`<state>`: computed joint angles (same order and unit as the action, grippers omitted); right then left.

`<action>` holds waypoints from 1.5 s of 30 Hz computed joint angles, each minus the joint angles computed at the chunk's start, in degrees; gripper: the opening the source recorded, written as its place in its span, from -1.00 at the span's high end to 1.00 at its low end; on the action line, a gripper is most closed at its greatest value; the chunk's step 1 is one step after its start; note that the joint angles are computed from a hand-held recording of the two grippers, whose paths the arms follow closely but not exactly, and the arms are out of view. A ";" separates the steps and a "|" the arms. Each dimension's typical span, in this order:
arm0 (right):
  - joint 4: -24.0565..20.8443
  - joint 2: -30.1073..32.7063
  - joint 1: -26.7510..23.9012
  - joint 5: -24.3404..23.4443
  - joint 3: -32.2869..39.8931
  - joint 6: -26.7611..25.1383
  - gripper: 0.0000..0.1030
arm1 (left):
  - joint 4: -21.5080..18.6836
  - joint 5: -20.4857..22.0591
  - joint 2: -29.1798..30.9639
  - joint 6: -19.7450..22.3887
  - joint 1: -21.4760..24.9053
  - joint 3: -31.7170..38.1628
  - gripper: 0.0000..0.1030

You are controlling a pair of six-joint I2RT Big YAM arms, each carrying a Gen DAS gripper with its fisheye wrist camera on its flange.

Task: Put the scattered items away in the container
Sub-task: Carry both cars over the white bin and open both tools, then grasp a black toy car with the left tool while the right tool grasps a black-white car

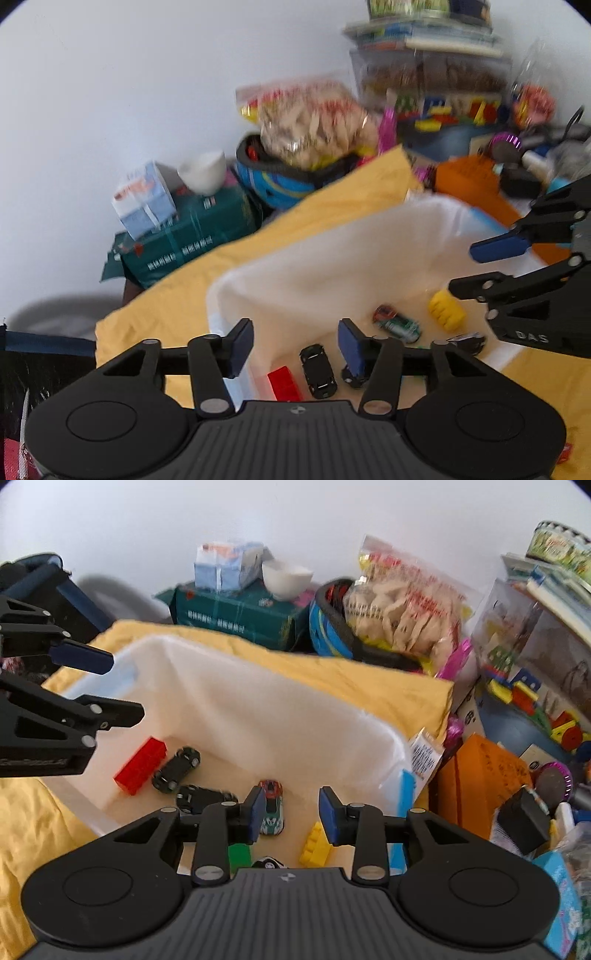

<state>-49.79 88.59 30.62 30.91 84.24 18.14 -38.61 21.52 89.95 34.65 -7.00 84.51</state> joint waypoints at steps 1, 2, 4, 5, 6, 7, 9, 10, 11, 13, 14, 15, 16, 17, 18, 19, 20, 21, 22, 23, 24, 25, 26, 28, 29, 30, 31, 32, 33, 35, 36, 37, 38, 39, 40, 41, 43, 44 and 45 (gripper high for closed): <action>0.66 -1.12 0.64 0.76 -0.77 0.13 0.29 | 0.18 1.23 -1.37 -0.33 0.64 -1.01 -0.16; 1.27 -2.18 1.16 1.38 -1.54 0.11 0.22 | 0.16 2.75 -2.74 -0.44 1.41 -2.16 -0.16; 2.09 -4.78 2.52 2.82 -3.77 0.78 0.12 | -0.72 5.41 -5.15 0.13 2.92 -4.38 -0.22; 2.08 -6.03 3.22 3.21 -4.84 1.35 0.12 | -1.21 6.41 -6.44 0.61 3.68 -5.76 -0.24; 1.92 -7.14 3.89 3.37 -5.85 1.81 0.11 | -1.76 7.49 -7.68 1.39 4.51 -7.26 -0.24; 1.54 -8.33 4.78 3.73 -7.02 2.56 0.11 | -2.67 8.14 -8.83 2.43 5.27 -8.77 -0.24; 0.63 -10.02 6.24 4.04 -8.82 3.82 0.07 | -4.70 8.39 -10.39 4.71 6.39 -11.39 -0.25; -0.01 -10.78 7.09 4.04 -9.76 4.60 0.06 | -6.04 7.95 -11.00 6.28 6.74 -12.73 -0.25; -0.54 -11.42 7.88 4.01 -10.66 5.41 0.05 | -6.92 7.59 -11.63 7.59 7.08 -14.11 -0.25; -0.26 -12.83 9.48 3.60 -13.21 7.03 0.05 | -8.63 7.45 -12.41 9.63 7.86 -16.80 -0.25; 0.57 -13.60 10.30 3.11 -14.91 7.69 0.05 | -10.27 7.40 -12.41 10.68 8.17 -17.63 -0.25; 0.86 -14.07 11.03 2.52 -16.33 8.67 0.05 | -11.20 7.17 -12.55 11.32 8.38 -18.74 -0.25; 0.40 -14.17 11.58 1.75 -17.33 10.19 0.05 | -11.99 6.83 -12.77 11.68 8.52 -19.89 -0.25; -0.37 -14.15 12.05 0.85 -18.13 12.04 0.05 | -13.36 6.70 -12.67 12.11 8.59 -20.45 -0.25; -1.03 -14.10 12.42 -0.02 -18.81 13.83 0.05 | -14.94 6.93 -12.37 12.35 8.59 -20.79 -0.25; -1.68 -14.01 12.78 -0.77 -19.49 15.59 0.05 | -16.98 7.76 -11.68 12.13 8.70 -20.74 -0.25; -2.28 -13.93 13.16 -1.28 -20.11 17.17 0.05 | -19.78 8.86 -10.31 11.30 8.76 -19.93 -0.24; -2.62 -13.94 13.46 -1.73 -20.69 18.44 0.05 | -22.45 10.27 -8.65 9.86 8.76 -18.71 -0.24; -2.83 -14.01 13.61 -2.11 -21.17 19.40 0.05 | -24.39 12.04 -7.11 7.70 8.83 -17.88 -0.24; -3.18 -14.18 13.97 -2.06 -21.49 20.32 0.05 | -24.73 12.60 -6.17 5.29 8.63 -17.61 -0.23; -3.51 -14.34 14.30 -1.82 -21.66 20.97 0.05 | -24.22 12.59 -5.39 2.82 8.23 -17.45 -0.21; -3.67 -14.46 14.46 -1.56 -21.78 21.24 0.05 | -23.33 12.55 -4.52 0.62 7.67 -17.10 -0.19; -3.95 -14.49 14.77 -1.16 -21.80 21.64 0.05 | -22.58 12.52 -3.71 -1.47 7.13 -16.76 -0.15; -4.40 -14.51 15.11 -0.57 -21.74 22.23 0.05 | -21.71 13.00 -2.37 -4.98 5.96 -16.40 -0.04; -4.43 -14.70 15.32 -0.35 -22.03 22.54 0.05 | -21.46 13.41 -1.66 -6.23 5.50 -16.03 -0.01; -4.39 -14.88 15.47 -0.19 -22.34 22.78 0.05 | -21.01 13.41 -0.97 -7.43 5.09 -15.74 0.14; -4.29 -14.96 15.48 -0.11 -22.48 22.77 0.05 | -20.72 12.51 -0.20 -8.65 4.52 -15.36 0.31; -4.06 -14.98 15.47 -0.05 -22.63 22.64 0.05 | -20.29 12.19 0.19 -9.23 4.27 -15.25 0.46; -3.86 -14.90 15.34 0.00 -22.66 22.37 0.05 | -19.12 12.14 -0.04 -9.26 4.15 -15.61 0.56; -3.09 -14.64 14.87 -0.07 -22.75 21.59 0.05 | -17.68 10.35 -1.71 -6.70 3.80 -16.59 0.61; -2.43 -14.52 14.41 -0.47 -22.86 21.11 0.05 | -17.34 9.11 -2.63 -4.21 3.52 -17.02 0.63; -1.65 -14.40 13.72 -1.31 -22.96 20.81 0.05 | -16.96 7.83 -3.72 -1.70 3.33 -17.52 0.63; -0.59 -14.43 12.95 -2.41 -23.23 20.69 0.05 | -16.66 6.74 -4.67 0.38 3.28 -17.91 0.63; 0.78 -14.58 12.15 -3.72 -23.63 20.73 0.05 | -16.34 5.58 -5.69 2.61 3.35 -18.37 0.63; 2.03 -14.66 11.32 -5.23 -23.95 21.00 0.05 | -15.52 4.40 -6.86 4.80 3.56 -19.01 0.63; 3.07 -14.66 10.58 -6.52 -24.18 21.38 0.05 | -14.32 3.38 -8.04 6.84 3.89 -19.83 0.65; 4.92 -14.49 9.27 -8.69 -24.67 22.09 0.05 | -12.27 1.26 -9.91 10.89 4.89 -21.10 0.71; 5.36 -14.23 8.56 -9.77 -24.78 22.97 0.05 | -12.13 0.88 -10.33 12.33 5.52 -21.31 0.71; 5.83 -14.00 7.85 -10.84 -24.91 23.96 0.05 | -12.14 0.64 -10.61 13.20 6.08 -21.36 0.71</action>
<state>-43.95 74.59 38.47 20.07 59.33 42.10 -50.75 22.16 79.34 47.84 -0.92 63.15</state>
